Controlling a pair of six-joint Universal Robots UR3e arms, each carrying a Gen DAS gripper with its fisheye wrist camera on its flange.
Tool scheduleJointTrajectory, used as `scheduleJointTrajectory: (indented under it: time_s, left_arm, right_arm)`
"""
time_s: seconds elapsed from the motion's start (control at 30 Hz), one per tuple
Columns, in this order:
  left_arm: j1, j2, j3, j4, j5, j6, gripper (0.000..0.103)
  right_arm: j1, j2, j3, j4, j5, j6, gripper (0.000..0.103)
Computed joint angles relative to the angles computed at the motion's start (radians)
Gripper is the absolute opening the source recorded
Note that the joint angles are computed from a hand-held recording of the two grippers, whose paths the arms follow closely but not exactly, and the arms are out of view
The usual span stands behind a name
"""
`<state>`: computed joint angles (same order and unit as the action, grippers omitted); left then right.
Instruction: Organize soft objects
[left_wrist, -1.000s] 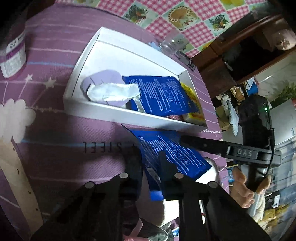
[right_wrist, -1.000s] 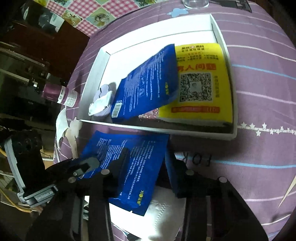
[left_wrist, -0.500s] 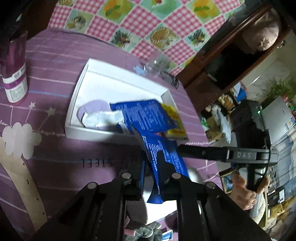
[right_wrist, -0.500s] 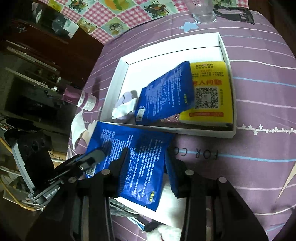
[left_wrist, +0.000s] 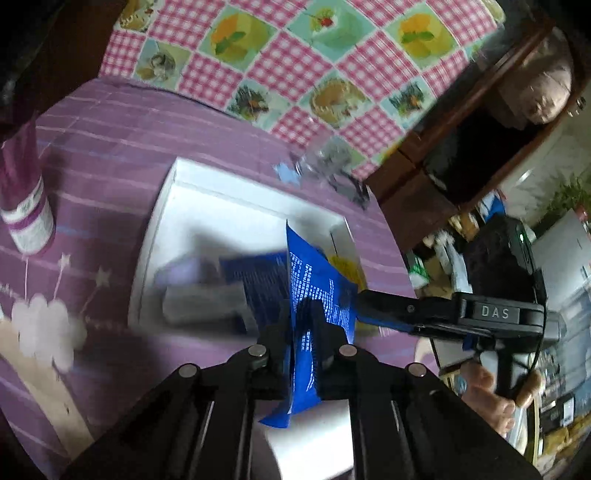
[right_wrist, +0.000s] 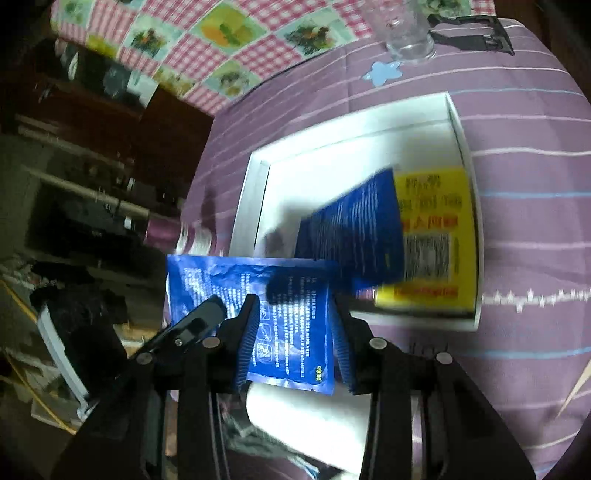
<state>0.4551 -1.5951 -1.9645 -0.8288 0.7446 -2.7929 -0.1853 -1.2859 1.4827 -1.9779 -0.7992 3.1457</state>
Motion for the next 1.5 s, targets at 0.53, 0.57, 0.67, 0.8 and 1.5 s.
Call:
scheduleJointTrajectory:
  time_s: [0.53,0.57,0.67,0.8,1.5]
  left_arm:
    - [-0.129,-0.070,-0.083,0.470,0.385,-0.207,0.034]
    - [-0.140,-0.066,-0.085,0.476,0.396,-0.199,0.039]
    - [-0.147,-0.039,-0.100,0.479,0.394,-0.180,0.068]
    - [-0.111,0.027,-0.140,0.482,0.332,-0.179,0.080]
    - [0.038,0.478,-0.599,0.594,0.271,0.013,0.081]
  right_arm:
    - [0.044,-0.076,0.181,-0.372,-0.202,0.115,0.041]
    - [0.048,-0.092,0.194,-0.375,-0.207,0.107,0.041]
    - [0.071,-0.124,0.214,-0.379,-0.237,0.090,0.047]
    - [0.109,-0.179,0.254,-0.403,-0.306,0.064,0.055]
    - [0.253,-0.559,0.773,-0.859,-0.683,-0.115,0.072]
